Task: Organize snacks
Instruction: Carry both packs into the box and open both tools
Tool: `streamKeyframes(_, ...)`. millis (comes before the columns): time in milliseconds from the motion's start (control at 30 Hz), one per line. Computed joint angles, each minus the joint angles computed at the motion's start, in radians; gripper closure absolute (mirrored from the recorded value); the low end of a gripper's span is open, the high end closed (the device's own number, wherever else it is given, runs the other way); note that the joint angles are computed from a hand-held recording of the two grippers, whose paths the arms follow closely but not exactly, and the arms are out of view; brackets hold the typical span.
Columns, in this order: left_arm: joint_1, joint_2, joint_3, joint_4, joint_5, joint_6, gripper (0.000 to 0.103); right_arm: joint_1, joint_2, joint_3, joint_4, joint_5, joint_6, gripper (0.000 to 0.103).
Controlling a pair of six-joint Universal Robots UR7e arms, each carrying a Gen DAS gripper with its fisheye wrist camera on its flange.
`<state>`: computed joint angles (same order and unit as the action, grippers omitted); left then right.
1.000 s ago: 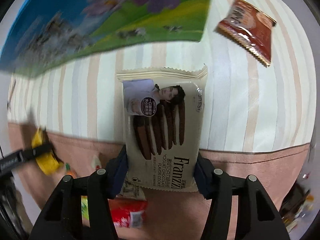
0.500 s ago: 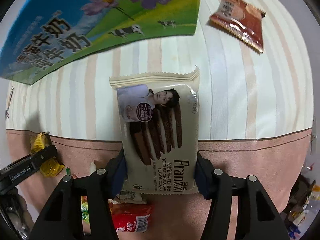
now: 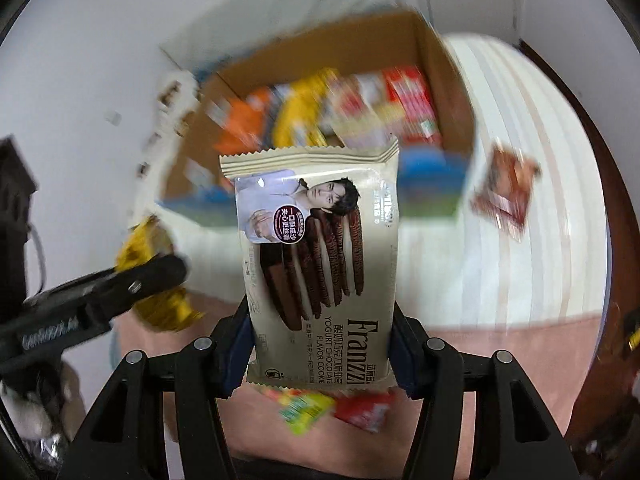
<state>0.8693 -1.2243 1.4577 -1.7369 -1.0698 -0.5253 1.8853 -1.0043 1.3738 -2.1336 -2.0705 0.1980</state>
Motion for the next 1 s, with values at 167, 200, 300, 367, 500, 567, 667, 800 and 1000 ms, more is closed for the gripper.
streamKeyframes(167,0.035,0.27,-0.321,0.03,-0.032,0.005,0.052,0.011,0.125,-0.239,0.034,-0.015,-0.052,0.042)
streamKeyframes(200,0.057,0.345,-0.401,0.038,-0.056,0.003,0.052,0.007,0.161,-0.296,0.049,-0.025,-0.055,0.042)
streamKeyframes(300,0.118,0.46,-0.58,0.133,-0.121,-0.021,0.052,-0.009,0.242,-0.416,0.097,-0.037,-0.054,0.042)
streamKeyframes(367,0.155,0.538,-0.677,0.176,-0.138,-0.021,0.052,-0.022,0.291,-0.487,0.136,-0.041,-0.057,0.042)
streamKeyframes(500,0.182,0.64,-0.809,0.273,-0.122,0.002,0.052,-0.052,0.363,-0.574,0.195,-0.05,-0.058,0.042)
streamKeyframes(567,0.183,0.651,-0.822,0.308,-0.13,-0.001,0.052,-0.061,0.381,-0.588,0.212,-0.056,-0.057,0.042)
streamKeyframes(667,0.188,0.714,-0.906,0.372,-0.127,0.0,0.051,-0.084,0.41,-0.63,0.263,-0.035,-0.056,0.042)
streamKeyframes(800,0.206,0.773,-0.996,0.449,-0.149,-0.038,0.031,-0.11,0.464,-0.72,0.408,0.0,-0.007,0.019)
streamKeyframes(1000,0.203,0.78,-1.002,0.438,-0.125,-0.013,0.01,-0.119,0.466,-0.72,0.433,-0.029,-0.003,0.009)
